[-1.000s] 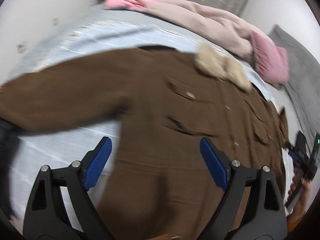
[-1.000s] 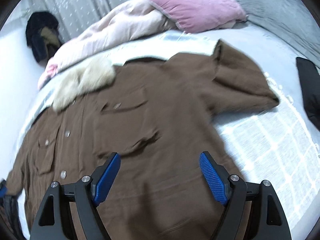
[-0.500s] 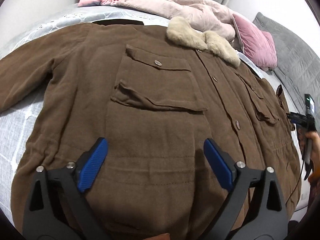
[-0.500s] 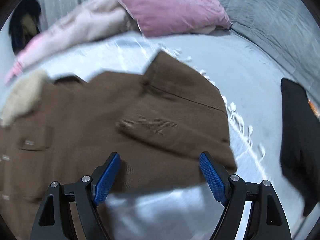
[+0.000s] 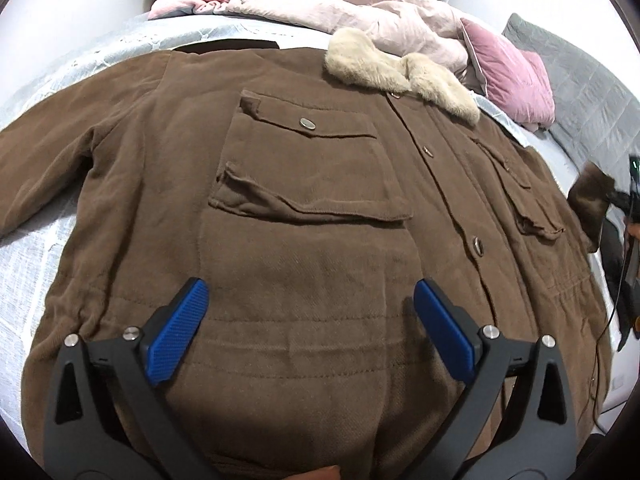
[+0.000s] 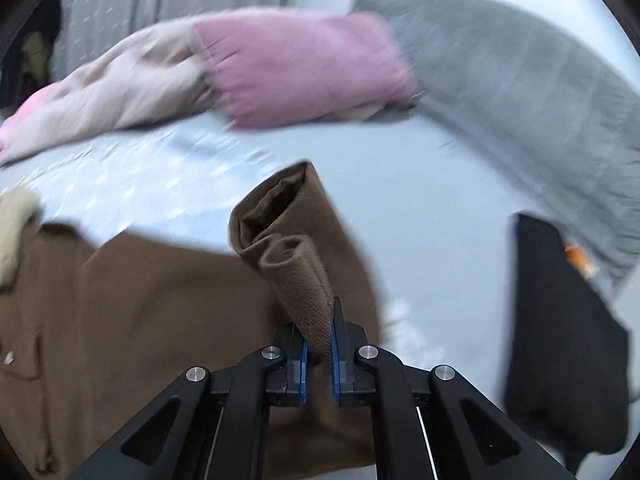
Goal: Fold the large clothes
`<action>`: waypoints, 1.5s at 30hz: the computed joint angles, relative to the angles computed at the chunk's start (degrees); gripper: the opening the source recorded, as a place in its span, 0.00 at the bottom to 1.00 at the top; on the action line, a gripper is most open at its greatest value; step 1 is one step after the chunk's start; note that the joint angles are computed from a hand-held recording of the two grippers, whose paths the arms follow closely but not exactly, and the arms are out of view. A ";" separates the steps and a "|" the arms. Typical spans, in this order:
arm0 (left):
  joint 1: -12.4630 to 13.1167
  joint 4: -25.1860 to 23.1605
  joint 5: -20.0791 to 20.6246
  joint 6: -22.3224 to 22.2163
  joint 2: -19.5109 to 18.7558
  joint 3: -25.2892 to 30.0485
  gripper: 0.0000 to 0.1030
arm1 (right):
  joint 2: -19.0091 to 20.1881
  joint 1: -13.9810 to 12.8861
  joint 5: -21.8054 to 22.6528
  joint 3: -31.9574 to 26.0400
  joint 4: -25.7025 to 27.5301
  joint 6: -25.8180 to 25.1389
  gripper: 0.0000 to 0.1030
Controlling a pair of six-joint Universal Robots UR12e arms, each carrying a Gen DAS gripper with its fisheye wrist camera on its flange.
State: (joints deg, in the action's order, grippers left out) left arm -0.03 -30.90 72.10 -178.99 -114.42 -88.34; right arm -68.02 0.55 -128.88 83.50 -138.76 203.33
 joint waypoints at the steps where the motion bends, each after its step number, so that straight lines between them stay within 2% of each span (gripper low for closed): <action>1: 0.11 -0.04 -0.41 -0.33 -0.04 0.05 0.99 | -0.84 -0.47 -2.22 0.87 0.40 0.93 0.06; 3: 0.10 -0.02 -0.47 -0.58 -0.11 0.13 0.99 | -2.35 -1.38 -6.91 2.60 2.25 3.47 0.06; 5: -0.16 -0.17 0.39 -0.16 -0.16 0.22 0.99 | -4.17 -2.38 -10.47 4.85 6.49 8.23 0.06; 7: -0.38 -0.30 1.08 0.39 -0.24 0.38 0.99 | -6.15 -4.05 -8.37 7.69 9.61 12.03 0.06; 9: -0.57 -0.47 1.82 0.94 -0.29 0.48 0.99 | -5.97 -4.72 -6.63 8.69 14.51 13.78 0.06; 10: -0.65 -0.57 2.14 1.10 -0.31 0.56 0.99 | -5.38 -4.18 -7.66 8.75 15.80 13.45 0.07; 12: -0.60 -0.76 2.08 1.19 -0.32 0.67 0.99 | -4.19 -2.29 -13.79 9.34 14.98 10.24 0.14; 13: -0.47 -0.84 1.70 1.01 -0.31 0.71 0.99 | -3.79 -1.63 -15.59 8.93 16.44 10.16 0.18; 14: -0.27 -1.21 1.03 0.79 -0.31 0.85 0.99 | -3.89 -1.47 -15.33 8.43 18.40 11.50 0.21; 15: -0.07 -1.85 0.40 0.67 -0.32 1.11 0.99 | -4.21 -1.73 -13.59 7.96 18.94 13.08 0.24; 16: 0.26 -2.86 -0.59 0.31 -0.32 1.62 0.99 | -4.80 -1.97 -11.90 7.92 18.56 14.60 0.31; 17: 0.54 -3.27 -1.37 -0.21 -0.30 1.94 0.99 | -5.59 -2.06 -10.27 8.00 17.18 16.64 0.44; 18: 0.80 -3.44 -2.04 -0.67 -0.29 2.24 0.99 | -6.31 -2.24 -9.33 8.61 14.67 17.39 0.52; 19: 1.19 -3.08 -2.88 -1.37 -0.24 2.55 0.99 | -7.28 -2.06 -8.67 9.44 11.03 17.92 0.66; 20: 1.37 -2.62 -3.12 -1.69 -0.24 2.82 0.99 | -7.90 -1.67 -8.42 10.01 7.95 17.78 0.72; 22: 1.45 -1.03 -2.68 -1.92 -0.34 3.28 0.99 | -8.64 -1.17 -6.06 10.71 0.61 14.80 0.74; 24: 1.39 0.71 -1.49 -1.53 -0.90 4.15 0.99 | -8.71 -0.20 -0.42 10.33 -3.51 11.98 0.75; 27: 1.75 2.88 -0.42 -4.11 -2.21 5.31 0.99 | -6.91 1.35 10.32 7.91 -5.27 9.68 0.75; 30: 2.17 -0.69 1.02 -7.42 -3.66 7.06 0.99 | -4.51 2.73 19.51 5.85 -6.38 9.09 0.75; 32: 2.35 -4.10 1.60 -7.69 -4.42 7.57 0.99 | -2.41 3.19 26.05 4.40 -6.46 8.73 0.75; 33: 2.28 -3.13 2.21 -6.98 -4.39 6.99 0.99 | -1.79 3.21 27.30 4.17 -6.13 8.72 0.75; 34: 2.05 -1.54 3.26 -5.02 -4.09 6.08 0.99 | -0.95 3.46 28.18 3.74 -4.89 9.11 0.75; 36: 1.79 -1.81 4.29 -2.91 -3.52 5.45 0.99 | -0.12 3.45 27.71 3.91 -1.29 10.84 0.75; 39: 1.66 -4.40 6.13 0.46 -2.63 4.74 0.99 | -1.61 3.13 25.01 7.89 -6.13 11.43 0.75; 40: 1.73 -5.05 6.27 1.23 -2.55 4.78 0.99 | -2.12 3.37 23.98 8.07 -4.54 12.81 0.76; 41: 1.65 -5.86 6.54 2.28 -2.33 4.72 0.99 | -2.51 3.64 23.34 7.75 -2.20 14.16 0.82; 43: 1.56 -7.20 7.00 3.83 -1.86 4.54 0.99 | -2.98 4.21 22.49 6.40 4.72 19.38 0.86; 45: 1.50 -8.27 7.32 5.17 -1.23 4.31 0.99 | -3.91 4.80 23.10 6.32 6.66 22.62 0.86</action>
State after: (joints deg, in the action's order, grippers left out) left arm 1.47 -39.17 79.42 -173.83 -115.65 -84.02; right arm -71.93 5.35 -105.78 89.82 -132.10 225.95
